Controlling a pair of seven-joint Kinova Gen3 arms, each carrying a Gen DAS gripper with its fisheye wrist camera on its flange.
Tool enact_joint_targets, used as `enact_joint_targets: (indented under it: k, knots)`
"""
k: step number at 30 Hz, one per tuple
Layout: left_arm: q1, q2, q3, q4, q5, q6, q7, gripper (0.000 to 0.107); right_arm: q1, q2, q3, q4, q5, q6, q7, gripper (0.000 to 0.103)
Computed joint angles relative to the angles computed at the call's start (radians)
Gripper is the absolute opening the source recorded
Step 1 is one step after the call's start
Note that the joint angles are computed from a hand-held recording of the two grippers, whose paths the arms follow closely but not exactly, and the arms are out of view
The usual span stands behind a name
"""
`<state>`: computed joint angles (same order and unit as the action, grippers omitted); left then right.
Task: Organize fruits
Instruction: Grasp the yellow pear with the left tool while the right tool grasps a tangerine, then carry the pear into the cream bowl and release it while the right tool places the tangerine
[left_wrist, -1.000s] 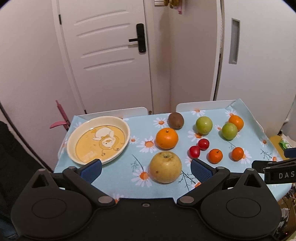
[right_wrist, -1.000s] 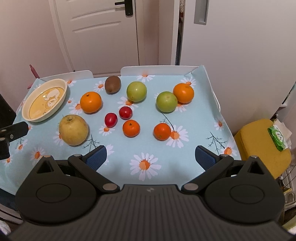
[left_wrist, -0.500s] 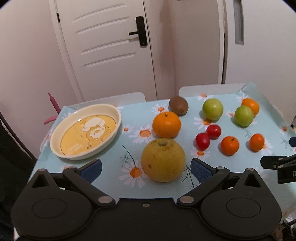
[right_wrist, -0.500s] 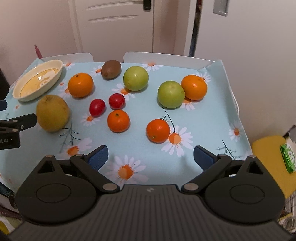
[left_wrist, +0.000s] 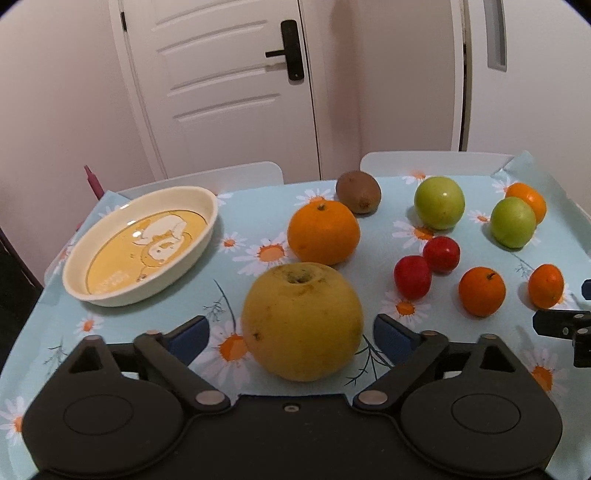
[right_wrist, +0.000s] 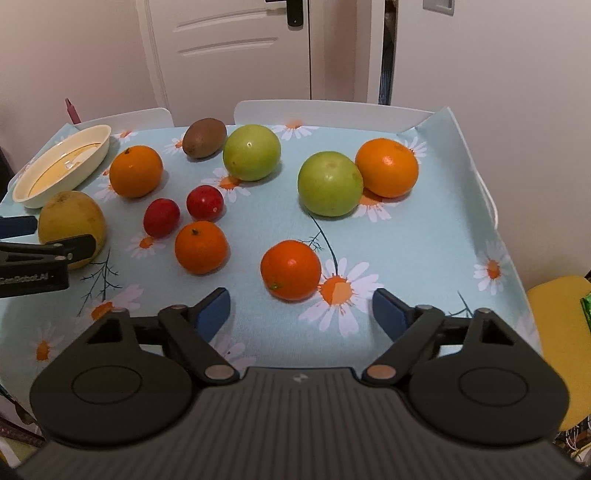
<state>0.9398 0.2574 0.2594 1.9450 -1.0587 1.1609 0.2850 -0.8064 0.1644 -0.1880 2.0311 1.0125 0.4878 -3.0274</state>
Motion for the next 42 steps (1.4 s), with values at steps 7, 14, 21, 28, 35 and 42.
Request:
enact_joint_targets:
  k: [7,14,21,28,35,42]
  knots:
    - [-0.025,0.009,-0.014,0.000,0.013,-0.055,-0.009,0.080,-0.014,0.024,0.022,0.011,0.109,-0.033,-0.087,0.078]
    - [-0.019,0.012,-0.018,-0.002,0.013,-0.056,-0.011,0.079,-0.010,0.032,0.021,0.011,0.159,-0.045,-0.130,0.070]
    - [-0.010,0.010,-0.016,-0.002,0.019,-0.047,-0.008,0.079,-0.002,0.031,0.010,0.015,0.202,-0.049,-0.162,0.051]
    - [0.000,-0.002,-0.006,0.003,0.036,-0.037,0.002,0.079,0.004,0.013,0.003,0.012,0.170,-0.045,-0.118,0.051]
    - [0.026,-0.035,0.022,-0.008,0.067,0.022,0.031,0.079,0.018,-0.036,-0.029,-0.014,0.072,-0.018,0.006,0.051]
    - [0.041,-0.086,0.057,-0.039,0.079,0.135,0.033,0.079,0.031,-0.080,-0.063,-0.069,-0.041,-0.008,0.164,0.051]
